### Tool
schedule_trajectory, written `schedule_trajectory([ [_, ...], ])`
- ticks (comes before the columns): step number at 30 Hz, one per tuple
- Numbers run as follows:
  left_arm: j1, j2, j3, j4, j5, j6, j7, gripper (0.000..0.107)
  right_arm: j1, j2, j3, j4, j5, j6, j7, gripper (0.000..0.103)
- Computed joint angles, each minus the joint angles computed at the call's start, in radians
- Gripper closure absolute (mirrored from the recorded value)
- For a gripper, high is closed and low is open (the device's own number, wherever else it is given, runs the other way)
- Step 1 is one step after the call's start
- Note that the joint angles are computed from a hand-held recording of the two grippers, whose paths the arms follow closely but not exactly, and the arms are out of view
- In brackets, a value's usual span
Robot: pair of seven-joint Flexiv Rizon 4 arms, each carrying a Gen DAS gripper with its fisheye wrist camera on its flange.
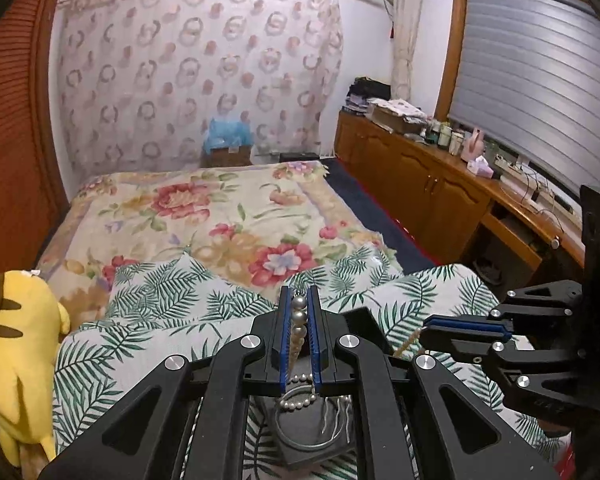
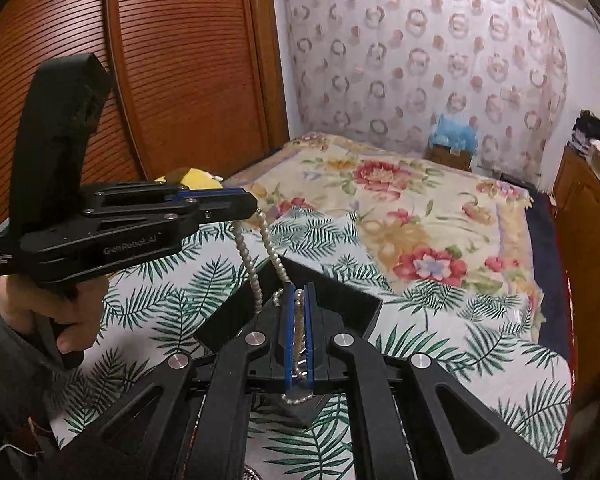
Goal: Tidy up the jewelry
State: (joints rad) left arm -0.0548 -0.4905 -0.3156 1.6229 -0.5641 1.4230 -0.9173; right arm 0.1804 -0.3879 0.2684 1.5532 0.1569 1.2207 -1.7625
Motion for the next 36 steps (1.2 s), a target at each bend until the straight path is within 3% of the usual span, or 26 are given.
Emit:
schedule_trajectory([
  [5,0.046,0.019,-0.069,0.056,-0.047,0.042,0.055,0.100,-0.001,-0.007,0.003,-0.002,0.011,-0.004,0.006,0.097],
  [13,0.036,0.027,-0.058,0.066,-0.059,0.037,0.062,0.100,0.001,0.015,-0.001,0.035,0.006,0.018,0.012,0.097],
  [18,0.069,0.065,-0.106,0.160,-0.094,0.091,0.110,0.091,-0.003,0.056,0.001,0.099,0.009,0.054,0.010,0.097],
  [24,0.126,0.126,-0.173,0.295,-0.160,0.119,0.176,0.090,-0.009,0.115,0.005,0.207,0.028,0.080,0.005,0.096],
  [28,0.107,0.155,-0.140,0.359,-0.186,0.112,0.190,0.085,0.004,0.144,-0.003,0.276,0.022,0.084,0.015,0.088],
  [36,0.045,0.193,-0.043,0.459,-0.220,0.073,0.194,0.082,0.027,0.179,-0.011,0.390,0.017,0.078,0.053,0.088],
])
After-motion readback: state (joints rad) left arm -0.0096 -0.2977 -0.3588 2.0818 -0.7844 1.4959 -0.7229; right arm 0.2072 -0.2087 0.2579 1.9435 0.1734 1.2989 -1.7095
